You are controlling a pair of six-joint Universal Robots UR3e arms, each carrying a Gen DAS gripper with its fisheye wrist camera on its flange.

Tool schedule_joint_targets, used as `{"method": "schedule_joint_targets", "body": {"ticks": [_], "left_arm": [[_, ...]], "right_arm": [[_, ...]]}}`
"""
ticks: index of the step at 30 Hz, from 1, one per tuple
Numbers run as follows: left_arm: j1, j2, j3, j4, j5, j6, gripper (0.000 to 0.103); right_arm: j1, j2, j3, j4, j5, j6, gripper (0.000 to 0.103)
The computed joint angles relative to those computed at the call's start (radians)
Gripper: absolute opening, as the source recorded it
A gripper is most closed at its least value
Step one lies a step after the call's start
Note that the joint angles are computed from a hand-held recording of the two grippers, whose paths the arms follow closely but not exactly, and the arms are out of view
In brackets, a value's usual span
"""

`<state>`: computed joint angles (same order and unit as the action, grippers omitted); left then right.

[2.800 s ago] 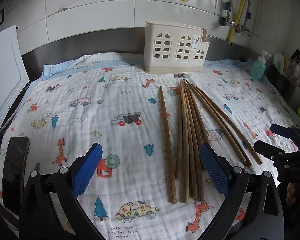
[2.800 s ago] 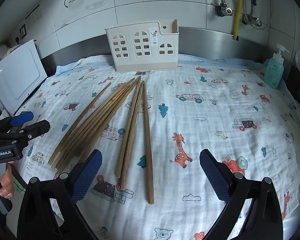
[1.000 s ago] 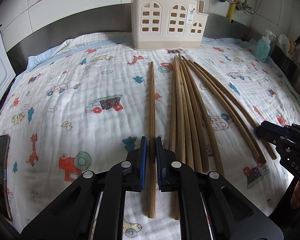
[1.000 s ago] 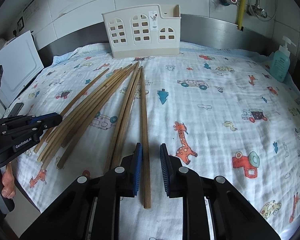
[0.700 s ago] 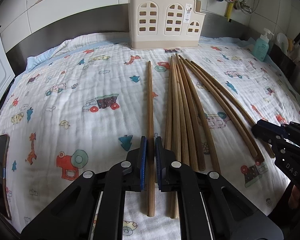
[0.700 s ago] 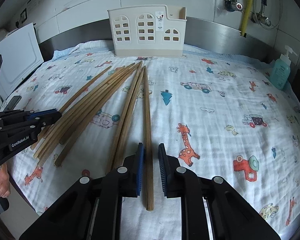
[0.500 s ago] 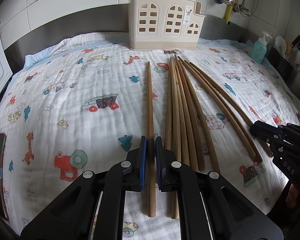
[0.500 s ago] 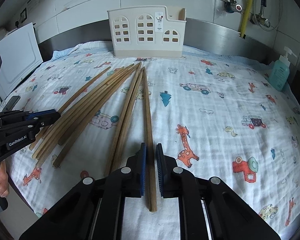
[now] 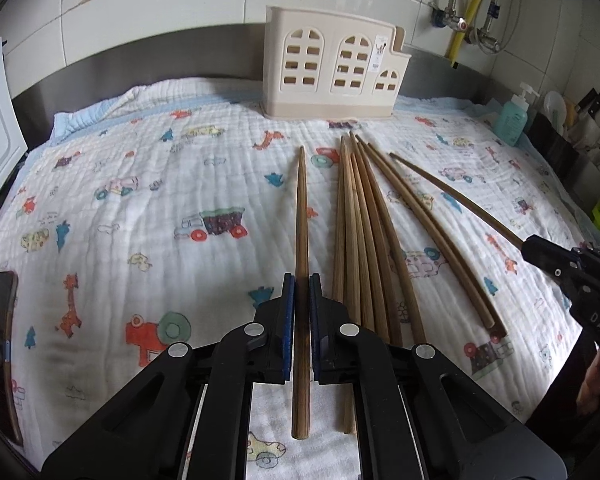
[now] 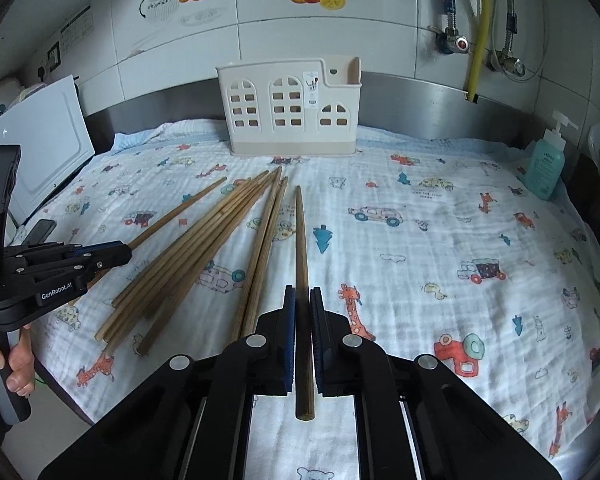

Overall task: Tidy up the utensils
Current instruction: 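Close the left tool on one wooden chopstick while the right tool grasps another, then lift the left tool's chopstick toward the white holder while the right tool carries its own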

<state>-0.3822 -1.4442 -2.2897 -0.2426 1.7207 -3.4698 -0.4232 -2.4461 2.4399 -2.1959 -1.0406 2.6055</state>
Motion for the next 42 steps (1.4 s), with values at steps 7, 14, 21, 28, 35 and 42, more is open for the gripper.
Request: {"method": "schedule_joint_targets", "body": {"ticks": [7,14,21,28,35,42], "left_arm": [[0.011,0.075,-0.001,0.017,0.001,0.022,0.005],[0.045,0.124,0.016,0.021,-0.05,0.058,0.005],[0.087,0.139,0.111,-0.05,-0.084,0.113,0.005],[0.144,0.112,0.245,-0.141,-0.14,0.185,0.005],[0.174,0.043,0.423,-0.227,-0.172,0.233,0.005],[0.147,-0.055,0.654,-0.283,-0.131,0.281,0.005]], "right_arm": [[-0.126,-0.101,-0.089,0.199,0.128,-0.084,0.007],[-0.156,-0.043,-0.177,0.213,0.193,-0.107,0.007],[-0.098,0.166,-0.328,0.105,0.212,-0.07,0.007],[-0.028,0.425,-0.627,0.107,0.202,-0.065,0.007],[0.039,0.708,-1.02,0.112,0.161,0.023,0.007],[0.146,1.004,-1.416,0.116,0.058,0.15,0.007]]}}
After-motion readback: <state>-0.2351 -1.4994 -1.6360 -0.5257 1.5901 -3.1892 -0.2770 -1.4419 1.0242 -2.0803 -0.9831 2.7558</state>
